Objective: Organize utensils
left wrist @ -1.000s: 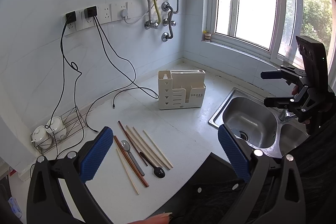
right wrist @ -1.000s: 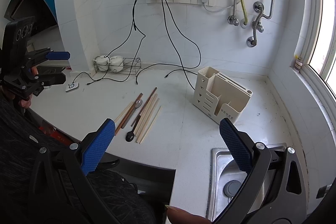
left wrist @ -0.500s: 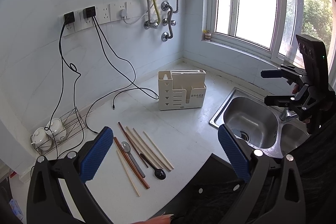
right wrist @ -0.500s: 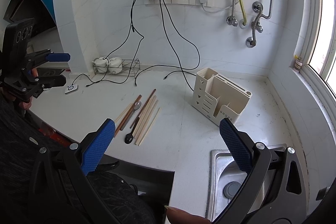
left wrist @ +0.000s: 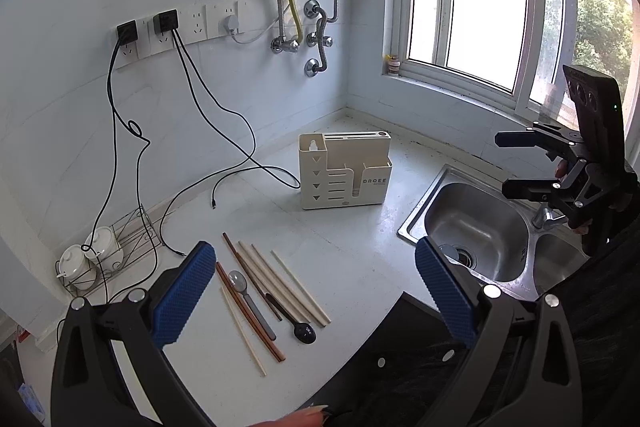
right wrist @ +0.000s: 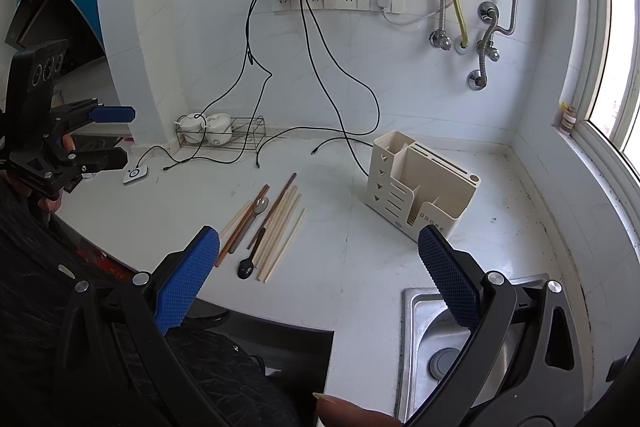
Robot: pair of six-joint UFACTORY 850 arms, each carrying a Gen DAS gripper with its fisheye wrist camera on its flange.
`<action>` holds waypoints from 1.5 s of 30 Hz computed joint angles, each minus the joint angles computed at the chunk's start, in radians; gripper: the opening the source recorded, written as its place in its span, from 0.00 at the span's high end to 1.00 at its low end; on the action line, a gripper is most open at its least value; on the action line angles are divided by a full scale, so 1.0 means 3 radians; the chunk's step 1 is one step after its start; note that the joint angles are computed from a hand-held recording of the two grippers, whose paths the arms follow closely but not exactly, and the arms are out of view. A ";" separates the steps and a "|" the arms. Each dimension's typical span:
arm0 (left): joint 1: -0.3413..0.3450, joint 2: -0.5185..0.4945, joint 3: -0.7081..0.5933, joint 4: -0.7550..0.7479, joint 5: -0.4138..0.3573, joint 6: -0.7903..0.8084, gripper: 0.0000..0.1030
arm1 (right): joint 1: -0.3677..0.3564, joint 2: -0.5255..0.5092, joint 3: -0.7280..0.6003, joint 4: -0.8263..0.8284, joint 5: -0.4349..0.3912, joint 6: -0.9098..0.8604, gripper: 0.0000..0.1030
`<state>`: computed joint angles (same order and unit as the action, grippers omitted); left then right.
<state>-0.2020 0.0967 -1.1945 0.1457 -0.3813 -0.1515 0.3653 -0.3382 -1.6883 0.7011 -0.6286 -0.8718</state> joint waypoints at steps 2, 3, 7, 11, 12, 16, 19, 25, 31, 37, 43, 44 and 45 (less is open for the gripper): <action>0.0007 -0.0016 -0.0017 -0.0005 -0.0005 0.0023 0.05 | 0.0010 -0.0009 -0.0017 -0.0035 0.0002 0.0030 0.08; 0.0004 -0.0016 -0.0018 -0.0005 -0.0006 0.0024 0.05 | 0.0012 -0.0005 -0.0015 -0.0027 0.0006 0.0019 0.08; 0.0006 -0.0014 -0.0014 -0.0016 -0.0007 0.0036 0.05 | 0.0015 -0.0004 -0.0031 -0.0034 0.0002 0.0020 0.08; 0.0005 -0.0019 -0.0022 -0.0004 -0.0017 0.0021 0.05 | 0.0020 -0.0014 -0.0051 -0.0056 -0.0009 0.0037 0.08; 0.0003 -0.0020 -0.0023 0.0003 -0.0021 0.0013 0.05 | 0.0019 -0.0013 -0.0049 -0.0055 -0.0008 0.0038 0.08; -0.0003 -0.0014 -0.0012 0.0018 -0.0026 0.0010 0.05 | 0.0024 -0.0014 -0.0053 -0.0054 0.0003 0.0038 0.08; 0.0010 -0.0003 0.0003 -0.0040 -0.0023 0.0079 0.05 | 0.0035 -0.0016 -0.0065 -0.0066 0.0006 0.0036 0.08; 0.0039 0.0007 0.0016 -0.0107 -0.0023 0.0156 0.05 | 0.0047 -0.0023 -0.0066 -0.0068 0.0016 0.0057 0.08; 0.0064 0.0016 0.0031 -0.0191 -0.0024 0.0223 0.05 | 0.0056 -0.0035 -0.0080 -0.0053 0.0016 0.0074 0.08; 0.0091 0.0023 0.0046 -0.0290 -0.0021 0.0334 0.05 | 0.0097 -0.0034 -0.0065 -0.0106 0.0085 0.0106 0.08; 0.0175 0.0023 0.0068 -0.0466 -0.0055 0.0483 0.05 | 0.0157 -0.0092 -0.0130 -0.0229 0.0107 0.0243 0.08; 0.0199 0.0015 0.0064 -0.0519 -0.0067 0.0514 0.05 | 0.0169 -0.0123 -0.0168 -0.0272 0.0088 0.0311 0.08; 0.0224 0.0013 0.0072 -0.0525 -0.0074 0.0504 0.05 | 0.0179 -0.0154 -0.0206 -0.0304 0.0062 0.0370 0.08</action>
